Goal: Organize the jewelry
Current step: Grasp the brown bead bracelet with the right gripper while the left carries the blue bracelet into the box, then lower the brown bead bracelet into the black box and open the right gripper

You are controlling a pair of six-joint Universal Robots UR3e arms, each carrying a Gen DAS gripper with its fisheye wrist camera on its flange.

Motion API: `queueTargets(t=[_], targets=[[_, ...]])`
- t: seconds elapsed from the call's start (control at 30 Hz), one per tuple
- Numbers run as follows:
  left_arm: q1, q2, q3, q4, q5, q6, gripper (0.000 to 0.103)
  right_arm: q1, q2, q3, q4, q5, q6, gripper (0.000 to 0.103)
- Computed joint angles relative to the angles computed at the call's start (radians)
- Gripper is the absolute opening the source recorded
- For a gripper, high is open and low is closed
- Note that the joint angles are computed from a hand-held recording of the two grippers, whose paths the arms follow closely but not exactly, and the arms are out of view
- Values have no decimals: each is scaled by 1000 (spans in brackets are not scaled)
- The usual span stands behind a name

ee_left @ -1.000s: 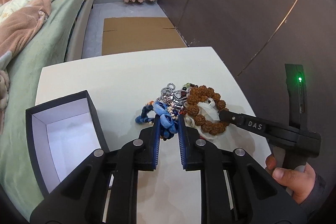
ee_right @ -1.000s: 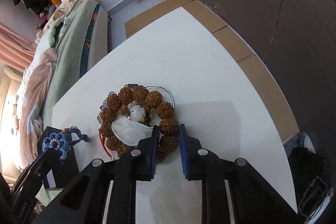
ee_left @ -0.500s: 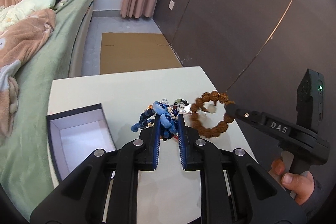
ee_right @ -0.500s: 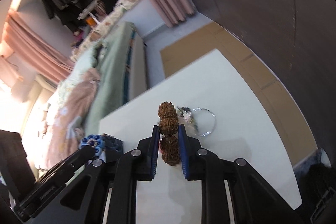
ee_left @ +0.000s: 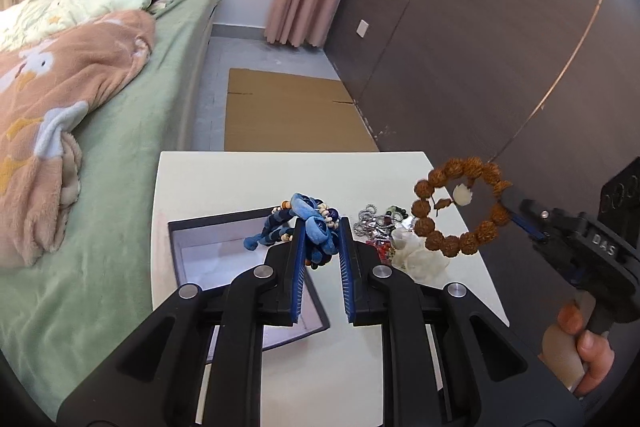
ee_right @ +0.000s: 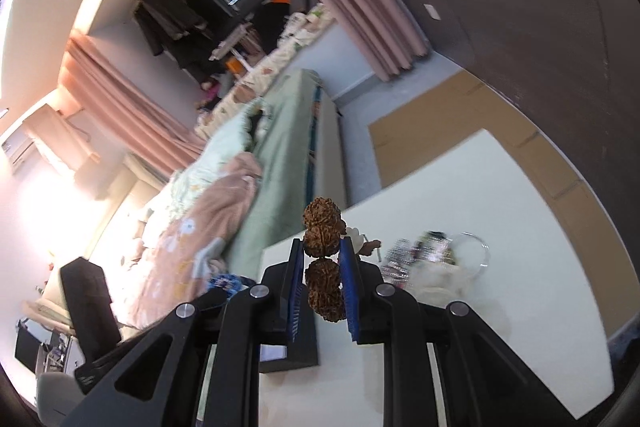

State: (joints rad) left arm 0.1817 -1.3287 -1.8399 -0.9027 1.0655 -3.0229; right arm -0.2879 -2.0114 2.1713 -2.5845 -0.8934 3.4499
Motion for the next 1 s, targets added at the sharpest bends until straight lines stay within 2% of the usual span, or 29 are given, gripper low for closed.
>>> queueTargets(t=[0.07,0.1,0.13,0.2,0.27,0.33,0.53,0.63,0.7,0.73,0.77,0.8,0.83,0.87,1.0], targets=[[15,-8,13,-30,-10,22,22,55,45,-15,-71,-20,34,18],[23,-8,17,-43,-13,28,41,90,73,-29,-103,-37,48,18],[39,0,12,-48,-16,22,68,118,96,-42,-118,-53,60,18],[91,39,-24,-18,-39,7,79,163,136,-62,-149,-75,84,18],[126,56,-27,-24,-48,14,82,212,185,-88,-177,-96,100,18],[170,79,-36,-38,-65,22,90,248,227,-111,-198,-108,113,18],[267,126,-54,-73,-93,66,96,371,353,-209,-251,-128,145,18],[302,134,-55,-96,-93,82,96,400,413,-236,-291,-88,165,18],[324,138,-56,-114,-98,98,96,410,462,-274,-266,-41,158,21],[330,134,-56,-111,-97,102,97,423,493,-317,-201,-39,143,28],[335,136,-60,-110,-94,107,97,445,518,-368,-101,-82,122,45],[336,137,-63,-111,-87,110,97,465,530,-390,-63,-135,122,88],[336,139,-64,-116,-83,110,97,483,524,-381,-64,-206,126,96],[338,141,-65,-124,-83,113,97,485,517,-378,-51,-231,119,96],[329,147,-67,-134,-83,115,97,415,403,-301,-36,-198,94,95]])
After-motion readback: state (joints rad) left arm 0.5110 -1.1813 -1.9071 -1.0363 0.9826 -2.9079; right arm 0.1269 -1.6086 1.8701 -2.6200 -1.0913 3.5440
